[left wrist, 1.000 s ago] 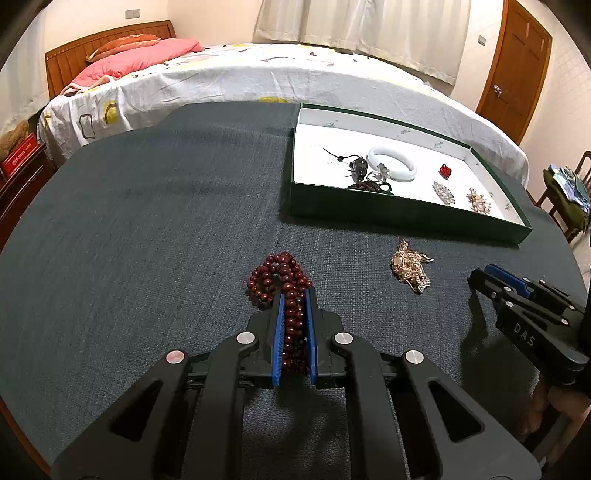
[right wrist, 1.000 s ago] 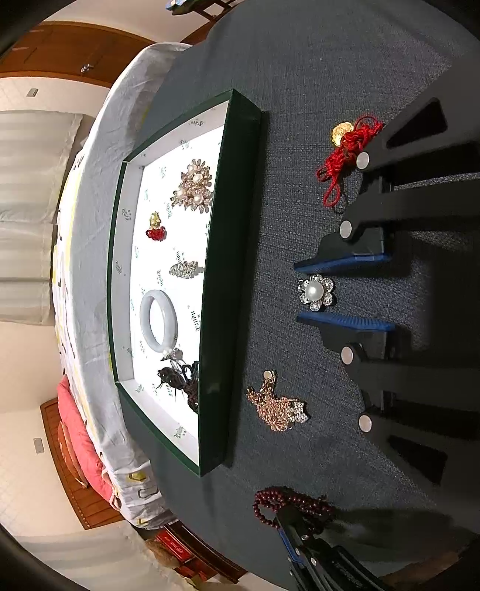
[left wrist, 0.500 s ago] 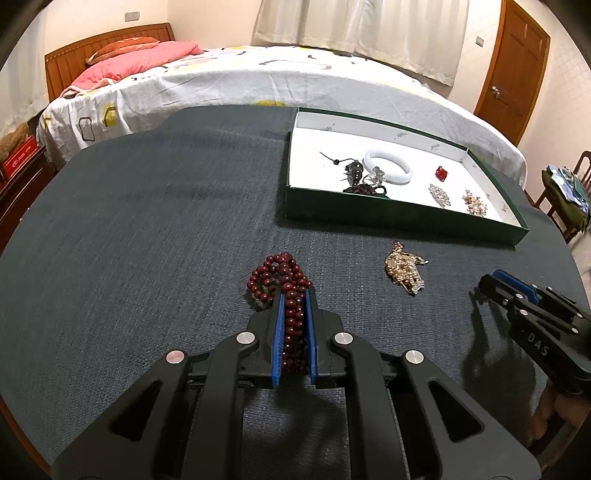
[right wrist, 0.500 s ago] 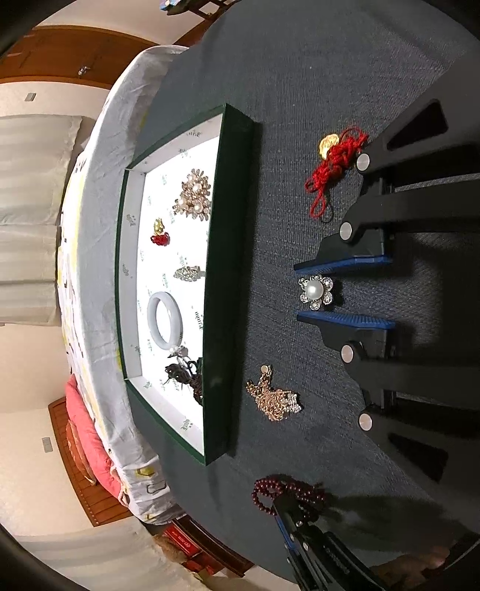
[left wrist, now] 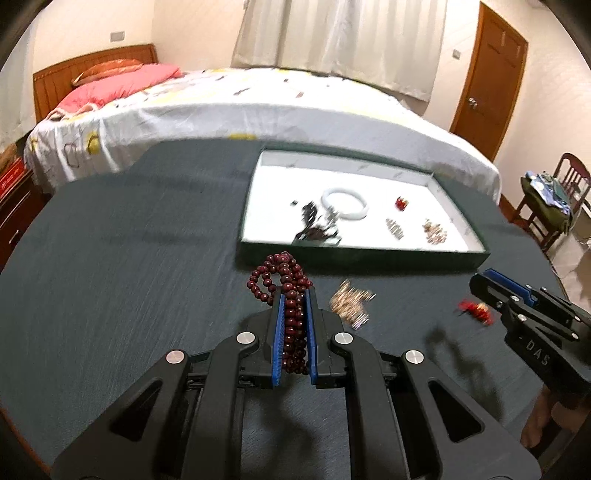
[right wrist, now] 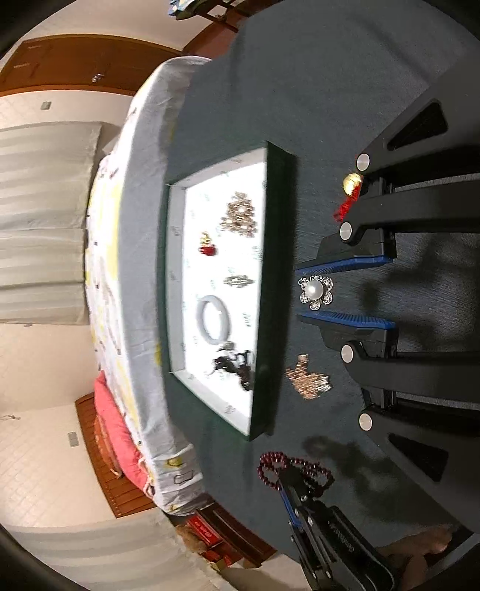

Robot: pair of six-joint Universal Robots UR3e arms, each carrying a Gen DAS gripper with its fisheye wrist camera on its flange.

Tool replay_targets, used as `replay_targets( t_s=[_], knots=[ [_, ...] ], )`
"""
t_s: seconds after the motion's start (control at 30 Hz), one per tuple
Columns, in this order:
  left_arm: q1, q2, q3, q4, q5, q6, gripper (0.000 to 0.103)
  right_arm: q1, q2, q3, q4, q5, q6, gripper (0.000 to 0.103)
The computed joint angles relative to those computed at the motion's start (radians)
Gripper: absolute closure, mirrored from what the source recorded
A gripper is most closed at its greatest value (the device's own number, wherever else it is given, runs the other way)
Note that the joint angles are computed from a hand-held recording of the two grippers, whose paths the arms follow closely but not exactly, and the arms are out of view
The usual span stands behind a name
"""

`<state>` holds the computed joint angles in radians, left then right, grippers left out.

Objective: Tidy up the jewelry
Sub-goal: 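Lower the beads into the tray with the left tool while the right tool lowers the brooch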

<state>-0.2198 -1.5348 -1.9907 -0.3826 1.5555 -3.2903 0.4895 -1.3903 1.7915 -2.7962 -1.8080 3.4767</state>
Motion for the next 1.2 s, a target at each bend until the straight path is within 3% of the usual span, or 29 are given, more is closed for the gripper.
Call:
replay_targets(
  t_s=[0.4, 0.73, 1.0, 1.2],
  knots=[
    [-0.055, -0.237, 0.365, -0.019, 0.017, 0.015, 0.092, -0.084, 0.040, -0.153, -0.012, 0.030, -0.094, 0.082],
    [-0.055, -0.563, 0.823, -0.136, 0.045, 0.030, 0.092, -0.191, 0.197, -0.352, -0.020, 0.076, -0.173, 0.082],
    [-0.052, -0.846, 1.214, -0.310, 0.059, 0.061, 0.092, -0.296, 0.367, -0.529, 0.048, 0.159, -0.181, 0.082],
    [-0.026, -1.085, 1.629, -0.585, 0.026, 0.050, 0.092, -0.340, 0.489, -0.674, 0.176, 0.208, -0.194, 0.082]
  ],
)
